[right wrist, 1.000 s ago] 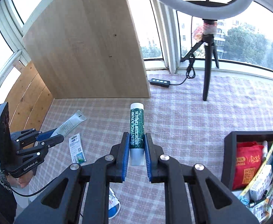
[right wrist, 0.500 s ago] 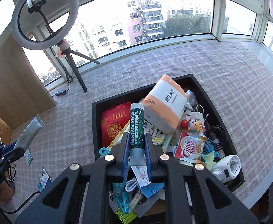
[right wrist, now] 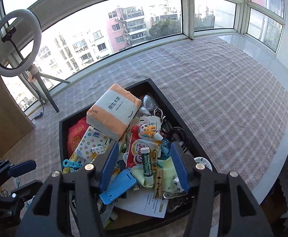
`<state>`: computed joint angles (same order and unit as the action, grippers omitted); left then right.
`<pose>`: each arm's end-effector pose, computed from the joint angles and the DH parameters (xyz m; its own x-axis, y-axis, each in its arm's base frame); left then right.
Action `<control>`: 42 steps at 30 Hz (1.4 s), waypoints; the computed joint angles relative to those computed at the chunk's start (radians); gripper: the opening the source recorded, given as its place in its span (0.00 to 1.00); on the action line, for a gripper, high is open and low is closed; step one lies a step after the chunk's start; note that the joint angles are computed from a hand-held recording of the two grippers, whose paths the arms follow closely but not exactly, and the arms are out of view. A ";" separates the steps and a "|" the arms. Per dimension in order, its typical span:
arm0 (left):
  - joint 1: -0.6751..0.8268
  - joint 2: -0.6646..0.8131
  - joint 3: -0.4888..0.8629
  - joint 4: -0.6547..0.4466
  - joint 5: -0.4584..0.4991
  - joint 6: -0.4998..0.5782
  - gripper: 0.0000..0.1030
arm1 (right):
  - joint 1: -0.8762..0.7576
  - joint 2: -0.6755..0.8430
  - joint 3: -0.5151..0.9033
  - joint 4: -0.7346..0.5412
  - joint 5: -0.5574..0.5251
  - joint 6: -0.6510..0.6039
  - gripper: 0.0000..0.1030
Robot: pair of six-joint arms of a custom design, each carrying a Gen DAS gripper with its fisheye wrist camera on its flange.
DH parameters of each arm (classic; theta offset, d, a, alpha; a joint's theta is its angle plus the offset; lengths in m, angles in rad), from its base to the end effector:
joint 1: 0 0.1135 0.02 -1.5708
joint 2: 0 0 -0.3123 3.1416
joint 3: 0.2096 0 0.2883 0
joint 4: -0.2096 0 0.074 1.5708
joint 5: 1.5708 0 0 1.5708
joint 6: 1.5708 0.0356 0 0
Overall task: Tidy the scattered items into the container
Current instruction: 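Lift both open tools away from the black tray, then move both tools down to the printed snack packet on the floor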
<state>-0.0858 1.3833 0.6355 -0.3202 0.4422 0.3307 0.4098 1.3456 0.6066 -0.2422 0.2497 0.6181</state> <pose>0.2582 -0.0375 0.1795 -0.7338 0.3577 -0.5775 0.5511 0.8106 -0.1982 0.2415 0.0953 0.1821 -0.7720 0.2769 -0.5722 0.2299 0.9608 0.1548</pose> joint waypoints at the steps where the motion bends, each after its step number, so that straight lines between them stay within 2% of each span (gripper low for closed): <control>1: 0.031 -0.010 -0.004 -0.014 0.000 0.014 0.37 | 0.003 0.001 0.002 0.001 -0.006 0.006 0.52; 9: 0.417 0.021 0.031 -0.131 0.057 0.227 0.37 | 0.140 0.099 0.081 0.014 -0.021 0.037 0.52; 15: 0.746 0.188 0.145 -0.171 0.045 0.364 0.38 | 0.266 0.209 0.201 0.008 -0.043 0.022 0.52; 19: 0.929 0.310 0.247 -0.198 0.032 0.418 0.38 | 0.353 0.297 0.293 -0.005 -0.049 0.001 0.52; 25: 1.129 0.432 0.330 -0.229 0.012 0.519 0.38 | 0.473 0.444 0.423 -0.015 -0.096 -0.029 0.52; 33: 1.193 0.522 0.239 -0.215 -0.015 0.648 0.37 | 0.636 0.676 0.589 0.012 -0.175 -0.064 0.52; 38: 1.124 0.542 0.168 -0.163 -0.030 0.641 0.38 | 0.683 0.805 0.680 0.029 -0.269 -0.052 0.52; 42: 1.046 0.539 0.118 -0.092 -0.053 0.625 0.40 | 0.694 0.858 0.717 0.011 -0.275 -0.045 0.52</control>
